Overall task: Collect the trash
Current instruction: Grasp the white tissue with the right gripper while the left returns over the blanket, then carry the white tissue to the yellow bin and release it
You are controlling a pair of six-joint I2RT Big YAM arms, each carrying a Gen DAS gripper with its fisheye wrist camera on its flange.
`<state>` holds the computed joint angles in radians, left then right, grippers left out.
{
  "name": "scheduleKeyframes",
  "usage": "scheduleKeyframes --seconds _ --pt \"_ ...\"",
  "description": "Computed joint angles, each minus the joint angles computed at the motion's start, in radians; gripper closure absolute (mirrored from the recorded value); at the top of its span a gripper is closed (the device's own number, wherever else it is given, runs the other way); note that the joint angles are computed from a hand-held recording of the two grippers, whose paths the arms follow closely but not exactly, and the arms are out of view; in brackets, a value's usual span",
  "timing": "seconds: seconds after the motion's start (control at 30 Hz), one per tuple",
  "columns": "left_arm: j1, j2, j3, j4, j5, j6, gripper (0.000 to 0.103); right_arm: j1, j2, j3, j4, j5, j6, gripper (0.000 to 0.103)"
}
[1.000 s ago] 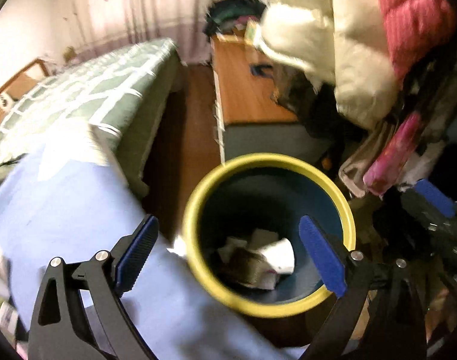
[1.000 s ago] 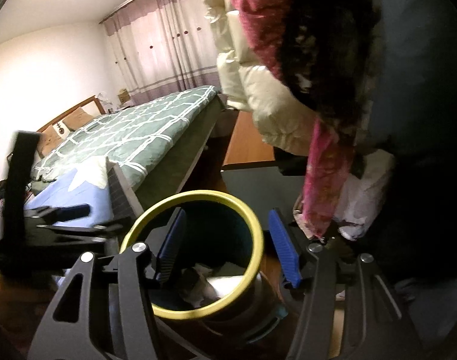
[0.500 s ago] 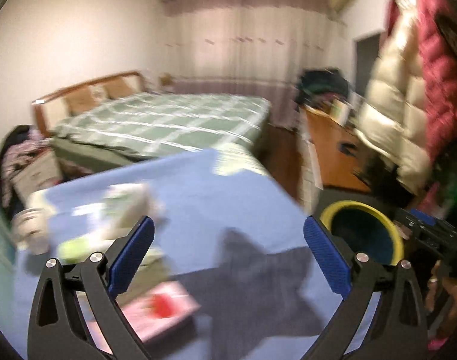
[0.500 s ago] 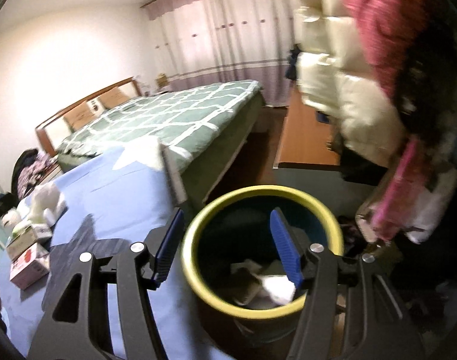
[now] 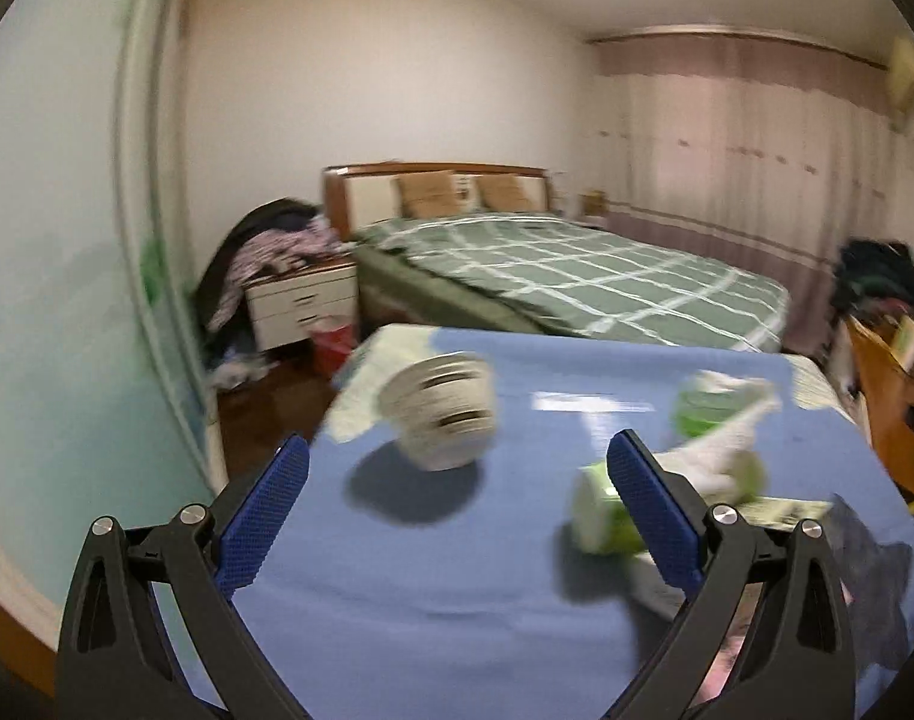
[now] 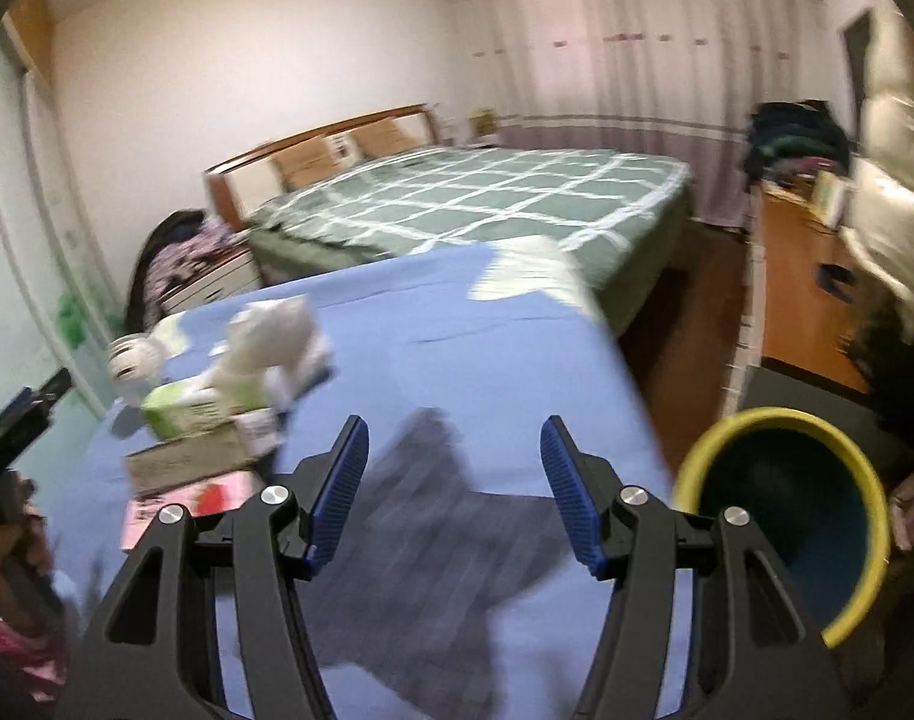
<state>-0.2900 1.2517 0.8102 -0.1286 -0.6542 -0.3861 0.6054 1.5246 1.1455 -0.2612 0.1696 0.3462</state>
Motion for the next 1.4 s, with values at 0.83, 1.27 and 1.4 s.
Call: scheduleKeyframes --seconds 0.83,1.27,1.4 --pt "-0.005 -0.011 -0.042 0.02 0.004 -0.026 0.005 0.036 0.575 0.835 -0.502 -0.218 0.015 0.098" --pt "-0.019 -0.006 -0.039 0.023 0.008 -0.022 0.005 0.01 0.288 0.484 -0.189 -0.136 0.011 0.101" --pt "-0.03 -0.005 -0.039 0.026 0.007 -0.012 0.005 -0.01 0.186 0.361 -0.124 -0.116 0.008 0.101"
